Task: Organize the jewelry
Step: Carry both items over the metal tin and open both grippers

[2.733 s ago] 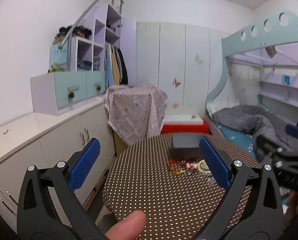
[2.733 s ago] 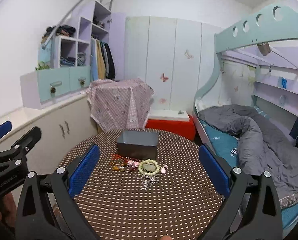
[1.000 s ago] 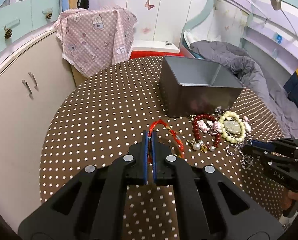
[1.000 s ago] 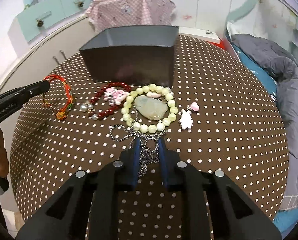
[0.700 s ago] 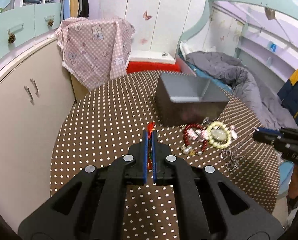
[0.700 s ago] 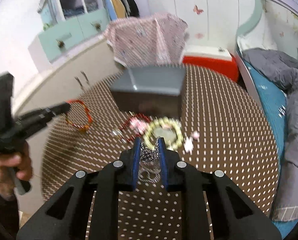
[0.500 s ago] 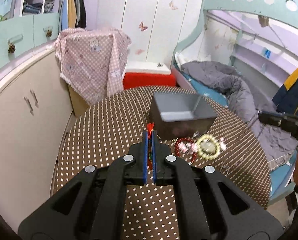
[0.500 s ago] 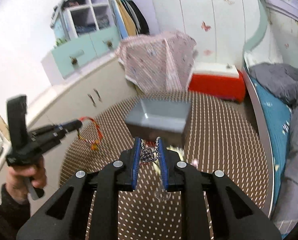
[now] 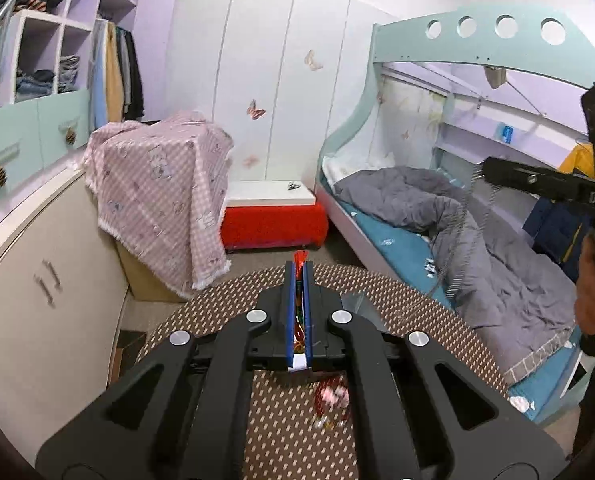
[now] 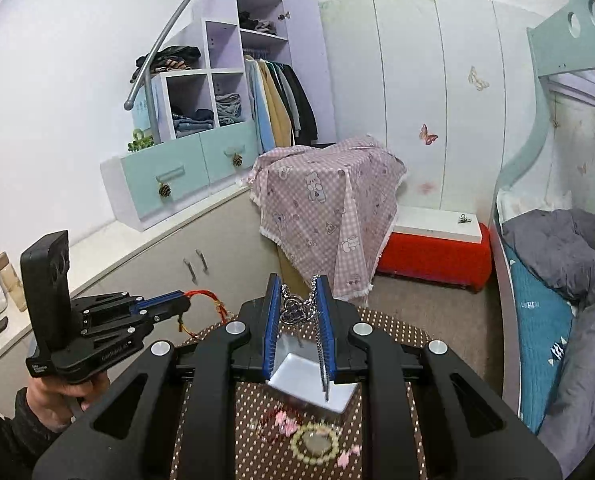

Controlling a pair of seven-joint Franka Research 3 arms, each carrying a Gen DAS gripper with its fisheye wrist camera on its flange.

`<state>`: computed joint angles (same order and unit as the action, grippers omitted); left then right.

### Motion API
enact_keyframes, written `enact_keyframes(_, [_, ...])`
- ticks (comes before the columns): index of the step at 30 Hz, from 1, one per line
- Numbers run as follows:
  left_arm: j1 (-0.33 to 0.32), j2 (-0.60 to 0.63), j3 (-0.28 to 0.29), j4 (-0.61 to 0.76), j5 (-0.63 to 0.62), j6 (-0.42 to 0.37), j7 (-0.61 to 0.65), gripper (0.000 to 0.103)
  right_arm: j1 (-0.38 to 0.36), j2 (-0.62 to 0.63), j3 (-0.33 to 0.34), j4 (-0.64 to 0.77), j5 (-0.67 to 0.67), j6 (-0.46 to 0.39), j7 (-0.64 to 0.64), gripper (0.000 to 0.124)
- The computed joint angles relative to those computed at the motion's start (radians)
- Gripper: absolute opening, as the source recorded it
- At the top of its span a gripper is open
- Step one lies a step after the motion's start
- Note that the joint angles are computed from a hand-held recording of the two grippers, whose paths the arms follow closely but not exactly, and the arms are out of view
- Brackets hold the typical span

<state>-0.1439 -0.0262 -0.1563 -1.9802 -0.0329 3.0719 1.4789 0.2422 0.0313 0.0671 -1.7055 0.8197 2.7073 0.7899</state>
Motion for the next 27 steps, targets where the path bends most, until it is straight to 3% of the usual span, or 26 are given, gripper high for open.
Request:
enact_keyframes(8, [0.027, 0.182, -0.050, 0.214, 0.003, -0.151, 0.006, 0.005, -0.017, 0.167, 0.004, 0.158, -0.111, -0.102, 0.157, 0.019])
enact_keyframes(9, [0.024, 0.195, -0.045, 0.228, 0.023, -0.168, -0.018, 0.005, -0.016, 0.198, -0.001, 0.178, -0.153, -0.117, 0.207, 0.022])
enact_keyframes(10, [0.015, 0.215, -0.032, 0.248, 0.060, -0.197, -0.062, 0.009, -0.022, 0.216, 0.001, 0.196, -0.168, -0.134, 0.233, 0.038])
enact_keyframes(11, [0.004, 0.226, -0.015, 0.264, 0.104, -0.225, -0.113, 0.041, -0.023, 0.231, -0.001, 0.198, -0.186, -0.130, 0.271, 0.053])
enact_keyframes(12, [-0.010, 0.225, 0.008, 0.261, 0.162, -0.229, -0.178, 0.063, -0.020, 0.231, -0.003, 0.179, -0.206, -0.094, 0.305, 0.080])
enact_keyframes(13, [-0.041, 0.210, 0.057, 0.231, 0.279, -0.188, -0.305, 0.096, -0.023, 0.227, 0.001, 0.165, -0.212, -0.066, 0.317, 0.085])
enact_keyframes(15, [-0.072, 0.178, 0.115, 0.184, 0.461, -0.121, -0.491, 0.097, -0.038, 0.210, 0.014, 0.133, -0.194, -0.037, 0.317, 0.091])
enact_keyframes(17, [-0.052, 0.157, 0.106, 0.161, 0.498, -0.113, -0.532, 0.097, -0.041, 0.191, 0.015, 0.101, -0.194, 0.000, 0.339, 0.096])
enact_keyframes(19, [-0.058, 0.123, 0.135, 0.135, 0.648, -0.111, -0.683, 0.097, -0.041, 0.166, 0.015, 0.065, -0.197, 0.037, 0.355, 0.096])
enact_keyframes(27, [0.040, 0.021, 0.064, 0.042, 0.777, -0.095, -0.845, 0.097, -0.018, 0.079, 0.006, -0.056, -0.251, 0.175, 0.407, 0.096])
